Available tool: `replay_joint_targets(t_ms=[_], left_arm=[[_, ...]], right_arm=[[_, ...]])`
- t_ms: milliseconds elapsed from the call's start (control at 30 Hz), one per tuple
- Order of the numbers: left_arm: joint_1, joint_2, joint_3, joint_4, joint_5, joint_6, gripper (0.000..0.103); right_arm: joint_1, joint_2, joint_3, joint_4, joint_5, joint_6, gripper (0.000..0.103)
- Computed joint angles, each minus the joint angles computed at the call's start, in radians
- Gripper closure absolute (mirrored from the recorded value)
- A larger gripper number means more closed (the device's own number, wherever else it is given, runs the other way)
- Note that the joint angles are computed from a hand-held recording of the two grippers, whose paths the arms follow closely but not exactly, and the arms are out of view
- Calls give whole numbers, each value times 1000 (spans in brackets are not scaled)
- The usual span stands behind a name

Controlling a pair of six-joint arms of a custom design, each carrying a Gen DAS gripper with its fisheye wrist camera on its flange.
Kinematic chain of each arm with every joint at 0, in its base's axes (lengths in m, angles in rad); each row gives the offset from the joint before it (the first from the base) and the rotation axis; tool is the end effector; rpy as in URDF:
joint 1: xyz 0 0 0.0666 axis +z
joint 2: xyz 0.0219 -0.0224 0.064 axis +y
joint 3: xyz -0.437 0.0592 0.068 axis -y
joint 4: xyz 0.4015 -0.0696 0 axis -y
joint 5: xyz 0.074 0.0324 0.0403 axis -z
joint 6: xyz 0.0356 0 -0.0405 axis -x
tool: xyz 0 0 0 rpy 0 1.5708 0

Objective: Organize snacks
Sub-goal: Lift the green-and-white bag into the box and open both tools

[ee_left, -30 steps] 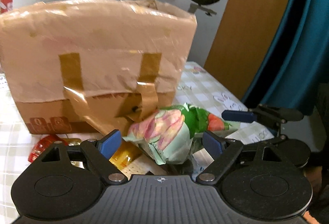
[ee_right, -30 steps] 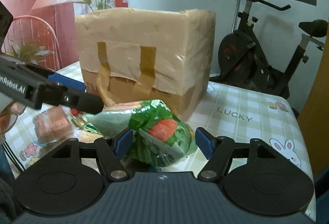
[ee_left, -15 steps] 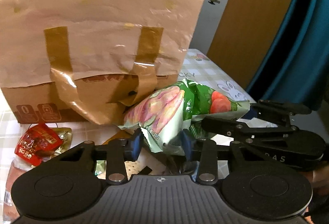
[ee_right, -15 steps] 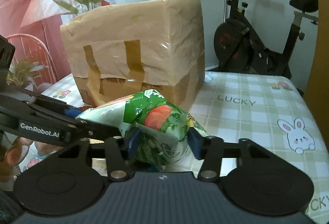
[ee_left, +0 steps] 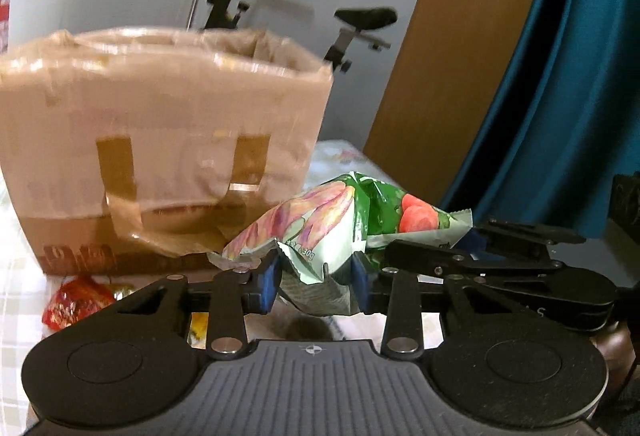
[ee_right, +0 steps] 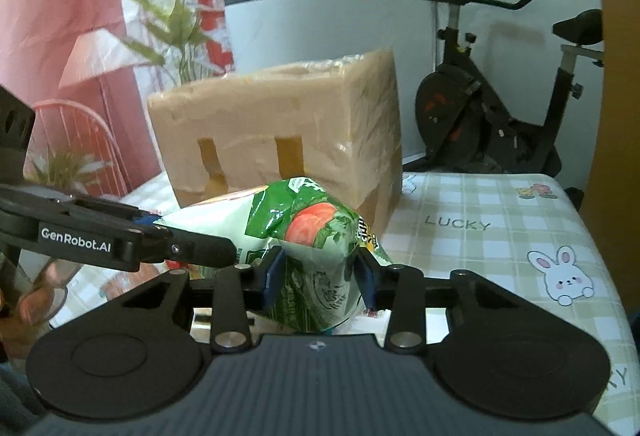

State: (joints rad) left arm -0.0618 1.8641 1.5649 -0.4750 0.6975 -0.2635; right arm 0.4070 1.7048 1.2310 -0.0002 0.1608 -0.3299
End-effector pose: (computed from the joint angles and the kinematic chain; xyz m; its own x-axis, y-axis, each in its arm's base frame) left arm 0.6666 -0.0646 0.3400 -0.5420 0.2336 -0.8073 0.6700 0.7000 -0.2473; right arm 0.5552 0.2327 0.3214 -0.4808 0.1410 -0.8654 -0.1101 0.9695 0.2191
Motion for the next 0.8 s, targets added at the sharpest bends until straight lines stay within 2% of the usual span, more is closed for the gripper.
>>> replay_joint_targets(t_ms=[267,533,667,800], left_arm=[[35,-74,-44,145,60,53,64],[66,-112,-33,281,85,154,63],[74,-102,21,266,90,174,63],[77,-58,130,189,93,164,63]], right_arm=[[33,-52,15,25,71,15,62],[59,-54,88,75,95,113,62],[61,-34,148,82,92,153,62],[56,6,217,91,86,196,62]])
